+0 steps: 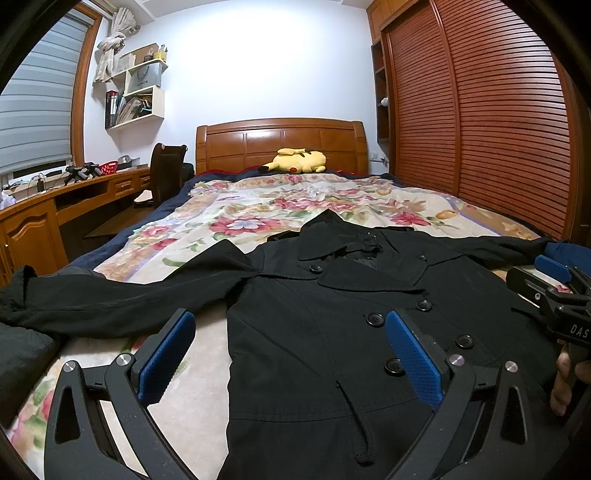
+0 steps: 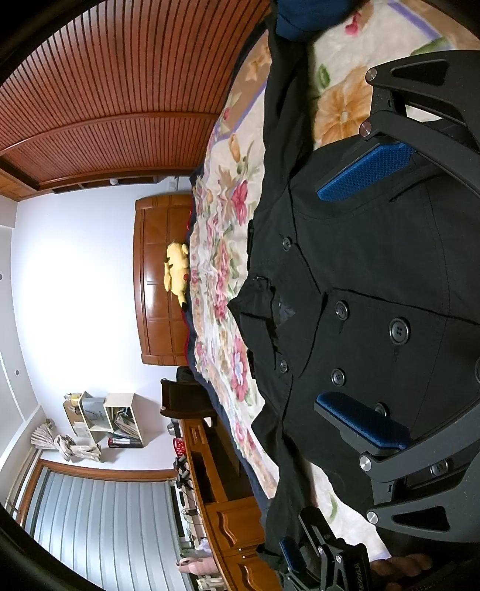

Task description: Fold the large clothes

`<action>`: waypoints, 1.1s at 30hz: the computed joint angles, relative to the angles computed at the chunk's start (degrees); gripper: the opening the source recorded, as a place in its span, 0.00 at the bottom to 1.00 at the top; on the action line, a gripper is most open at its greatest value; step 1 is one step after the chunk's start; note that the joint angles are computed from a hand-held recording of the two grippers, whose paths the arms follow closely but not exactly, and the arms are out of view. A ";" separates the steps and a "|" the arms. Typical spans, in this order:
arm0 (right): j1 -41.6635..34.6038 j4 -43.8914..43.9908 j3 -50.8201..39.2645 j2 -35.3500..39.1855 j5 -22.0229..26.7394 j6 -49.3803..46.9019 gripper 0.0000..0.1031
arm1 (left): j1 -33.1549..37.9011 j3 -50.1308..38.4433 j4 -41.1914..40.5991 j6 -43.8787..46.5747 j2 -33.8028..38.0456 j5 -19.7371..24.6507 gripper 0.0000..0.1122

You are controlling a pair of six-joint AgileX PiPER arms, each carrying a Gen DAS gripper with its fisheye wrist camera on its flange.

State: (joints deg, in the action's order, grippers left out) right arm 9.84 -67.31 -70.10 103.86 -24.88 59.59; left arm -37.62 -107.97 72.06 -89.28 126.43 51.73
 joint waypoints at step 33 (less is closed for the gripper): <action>0.02 0.32 -0.02 0.10 -0.11 -0.13 1.00 | -0.28 -0.50 0.14 0.40 -0.32 0.78 0.92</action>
State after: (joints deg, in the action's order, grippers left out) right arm 9.86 -66.99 -70.12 103.95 -24.98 59.46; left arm -37.91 -108.47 72.20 -88.88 126.11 52.51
